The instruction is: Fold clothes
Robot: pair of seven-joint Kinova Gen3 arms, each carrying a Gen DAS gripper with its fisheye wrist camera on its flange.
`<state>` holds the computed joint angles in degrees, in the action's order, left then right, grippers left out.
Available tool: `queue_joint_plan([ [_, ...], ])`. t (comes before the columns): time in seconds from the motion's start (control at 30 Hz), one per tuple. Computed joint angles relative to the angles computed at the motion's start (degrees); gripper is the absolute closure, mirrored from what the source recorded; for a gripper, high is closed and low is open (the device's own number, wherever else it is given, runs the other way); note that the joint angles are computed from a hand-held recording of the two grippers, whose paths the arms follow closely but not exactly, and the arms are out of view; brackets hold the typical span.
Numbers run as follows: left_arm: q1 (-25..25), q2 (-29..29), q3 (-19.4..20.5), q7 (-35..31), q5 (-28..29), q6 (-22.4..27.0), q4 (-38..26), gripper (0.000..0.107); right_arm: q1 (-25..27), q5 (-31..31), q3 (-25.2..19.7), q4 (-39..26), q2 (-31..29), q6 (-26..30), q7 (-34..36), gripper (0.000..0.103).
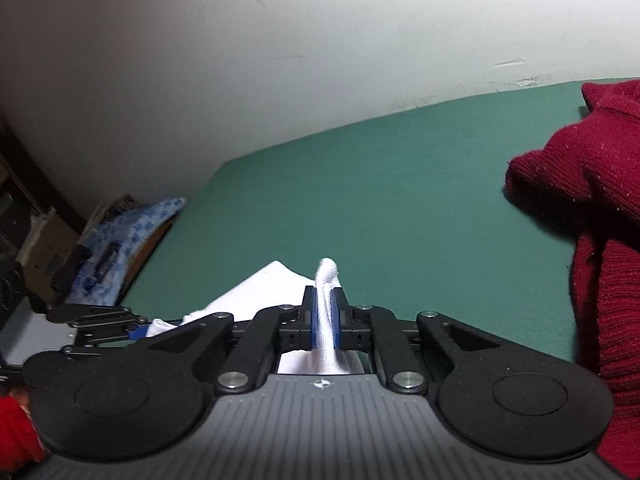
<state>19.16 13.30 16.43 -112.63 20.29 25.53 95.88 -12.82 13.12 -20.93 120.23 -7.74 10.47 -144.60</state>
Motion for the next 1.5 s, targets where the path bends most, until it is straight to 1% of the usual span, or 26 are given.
queue_joint_plan([
  [0.07,-2.0,-2.9,1.0,-2.4,2.7,0.2,1.6,0.097,-5.3,-4.7,4.7,1.1,-3.0,-1.9,4.4,0.095],
  [0.13,-3.6,-6.4,1.4,-6.0,7.0,0.9,3.7,0.097,-10.6,-9.3,8.8,2.0,-6.1,-2.5,9.1,0.095],
  [0.2,-3.8,-10.3,0.6,-9.6,11.1,1.9,6.1,0.097,-15.9,-13.3,12.2,2.2,-9.3,-1.2,13.8,0.096],
  [0.27,-2.9,-14.6,-1.0,-12.5,13.6,2.8,8.9,0.097,-21.2,-17.1,15.2,2.4,-12.2,0.9,18.4,0.096],
  [0.33,-1.5,-18.7,-3.1,-14.7,15.4,4.8,11.5,0.097,-25.3,-18.9,16.8,2.5,-14.9,3.1,20.8,0.096],
  [0.37,-0.6,-20.5,-3.8,-14.7,15.4,5.8,12.6,0.097,-25.8,-19.0,16.0,2.7,-16.0,4.5,20.5,0.096],
  [0.47,1.3,-26.6,-4.3,-11.7,11.7,7.6,16.6,0.097,-25.9,-21.7,12.8,3.0,-19.2,8.6,21.8,0.096],
  [0.53,2.2,-30.1,-4.1,-8.8,9.2,9.9,18.7,0.097,-25.2,-23.5,10.2,3.1,-20.9,11.6,22.1,0.096],
  [0.63,3.9,-33.2,-4.7,-5.5,6.2,14.0,20.7,0.097,-24.3,-26.4,6.6,3.5,-22.1,15.0,22.1,0.096],
  [0.7,3.9,-34.3,-3.4,-2.6,2.6,15.6,21.6,0.096,-22.4,-27.1,3.0,3.3,-21.8,17.5,21.4,0.096],
  [0.8,3.4,-35.6,-0.3,2.2,-3.1,17.2,22.3,0.096,-18.9,-25.7,-2.7,2.4,-20.1,21.4,20.0,0.096],
  [0.87,3.4,-36.9,0.7,4.2,-5.9,16.3,23.1,0.093,-16.4,-24.4,-6.9,1.7,-19.0,23.6,18.6,0.095],
  [0.93,3.2,-37.5,2.3,6.9,-7.8,14.4,23.3,0.086,-12.2,-22.8,-12.1,1.1,-19.3,24.9,16.3,0.095],
  [0.97,3.3,-37.5,2.9,7.7,-8.5,13.0,23.6,0.078,-10.1,-21.2,-14.8,0.9,-19.8,25.4,14.5,0.095],
  [1.0,2.9,-37.2,4.7,9.1,-9.9,10.7,23.8,0.071,-8.1,-19.0,-17.4,0.4,-20.2,25.9,12.2,0.094],
  [1.03,2.7,-36.8,5.9,10.1,-11.2,8.6,24.2,0.070,-6.2,-16.7,-20.1,-0.1,-20.5,26.5,10.5,0.092],
  [1.07,3.4,-36.6,6.1,11.0,-12.7,7.3,24.7,0.067,-4.2,-14.4,-22.7,-0.7,-21.0,27.2,9.1,0.090],
  [1.1,3.0,-35.4,6.8,11.1,-13.5,6.2,24.8,0.066,-2.3,-12.0,-25.4,-1.3,-21.5,28.0,7.9,0.085],
  [1.13,2.9,-33.9,7.4,11.7,-14.8,5.2,24.6,0.066,0.1,-10.4,-28.0,-1.8,-22.2,28.7,7.3,0.075],
  [1.2,2.9,-31.3,8.1,12.7,-17.6,4.3,24.2,0.063,5.0,-7.3,-33.3,-2.9,-23.5,29.8,6.2,0.063],
  [1.27,3.1,-29.2,9.2,14.4,-20.3,3.5,23.7,0.061,8.6,-6.6,-36.4,-3.1,-23.7,28.9,7.0,0.062],
  [1.33,4.9,-28.3,8.6,15.0,-21.4,3.7,23.1,0.065,10.3,-6.9,-37.8,-2.9,-23.7,27.6,8.5,0.062],
  [1.37,6.1,-28.0,7.8,14.3,-21.2,3.8,22.8,0.072,10.0,-7.4,-37.6,-2.8,-23.5,26.7,9.6,0.062],
  [1.4,8.0,-28.2,5.8,13.4,-20.0,3.9,22.6,0.074,9.4,-7.9,-37.2,-2.5,-23.6,25.8,10.6,0.062],
  [1.43,10.2,-28.5,3.2,11.6,-17.9,4.1,22.6,0.072,8.7,-8.2,-36.8,-1.9,-24.3,24.8,11.5,0.061],
  [1.5,12.4,-28.9,-0.2,9.3,-14.3,4.3,22.7,0.063,10.1,-8.6,-38.0,-1.5,-25.2,23.4,12.6,0.060],
])
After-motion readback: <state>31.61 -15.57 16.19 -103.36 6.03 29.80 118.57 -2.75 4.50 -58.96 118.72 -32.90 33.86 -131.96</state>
